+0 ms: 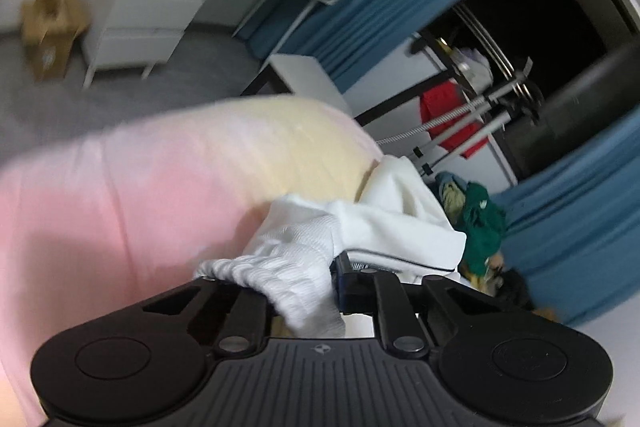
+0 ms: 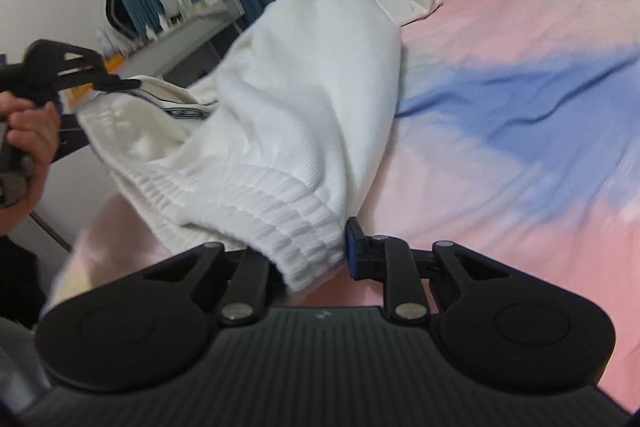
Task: Fold clothes
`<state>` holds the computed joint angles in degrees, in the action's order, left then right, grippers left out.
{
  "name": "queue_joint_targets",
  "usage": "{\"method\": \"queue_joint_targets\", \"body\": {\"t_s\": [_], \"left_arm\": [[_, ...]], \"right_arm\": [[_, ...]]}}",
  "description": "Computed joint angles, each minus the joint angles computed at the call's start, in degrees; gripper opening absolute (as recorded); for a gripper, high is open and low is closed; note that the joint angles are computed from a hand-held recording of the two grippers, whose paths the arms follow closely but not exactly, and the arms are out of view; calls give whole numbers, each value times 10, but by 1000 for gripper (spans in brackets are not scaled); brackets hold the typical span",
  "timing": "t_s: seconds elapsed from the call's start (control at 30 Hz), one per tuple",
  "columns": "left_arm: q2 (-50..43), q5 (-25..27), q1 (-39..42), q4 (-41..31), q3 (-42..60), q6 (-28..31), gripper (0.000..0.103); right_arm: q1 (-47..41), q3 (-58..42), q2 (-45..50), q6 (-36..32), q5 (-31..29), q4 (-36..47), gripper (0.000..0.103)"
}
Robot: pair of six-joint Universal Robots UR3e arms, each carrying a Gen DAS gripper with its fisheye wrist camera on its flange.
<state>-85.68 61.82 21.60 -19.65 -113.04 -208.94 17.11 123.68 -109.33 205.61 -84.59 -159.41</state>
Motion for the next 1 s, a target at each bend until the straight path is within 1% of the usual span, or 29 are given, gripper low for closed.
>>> {"method": "queue_joint_targets", "body": {"t_s": [0.07,0.1,0.17,0.27,0.3,0.4,0.47,0.5,0.57,0.63,0.7,0.8,0.83,0.87,0.9,0.93,0.97,1.0], "left_arm": [[-21,3,1,-42,74,39,12],[-33,6,3,-65,114,57,12],[-64,18,7,-102,194,77,12],[-134,55,10,-150,331,100,12],[-162,76,8,-164,377,106,12],[-249,128,3,-205,491,141,12],[-306,143,0,-249,553,165,13],[-322,149,2,-251,553,169,13],[-341,153,7,-230,534,168,14],[-344,143,18,-201,501,166,16],[-332,126,31,-171,458,170,19],[-290,82,65,-155,389,192,36],[-269,70,77,-148,357,200,49],[-241,61,89,-139,315,207,57],[-216,54,99,-136,283,212,59],[-191,51,105,-134,256,217,64],[-164,52,108,-128,224,224,72],[-136,52,113,-123,194,231,77]], "right_arm": [[18,-12,20,18,14,-26,20],[23,-23,34,23,31,-40,20],[39,-64,82,33,55,-65,20],[71,-159,180,57,84,-101,20],[78,-195,215,65,100,-111,20],[102,-317,323,59,136,-103,20],[122,-371,372,36,117,-84,20],[129,-389,391,29,109,-76,20],[127,-389,414,34,125,-80,21],[123,-382,427,36,141,-92,23],[125,-379,427,31,141,-96,27],[126,-394,422,26,137,-61,35],[128,-398,417,17,133,-48,37],[131,-400,413,4,123,-37,41],[137,-400,408,-9,103,-29,45],[145,-403,406,-19,82,-21,47],[153,-407,404,-27,59,-13,50],[163,-412,404,-30,37,-6,52]]}}
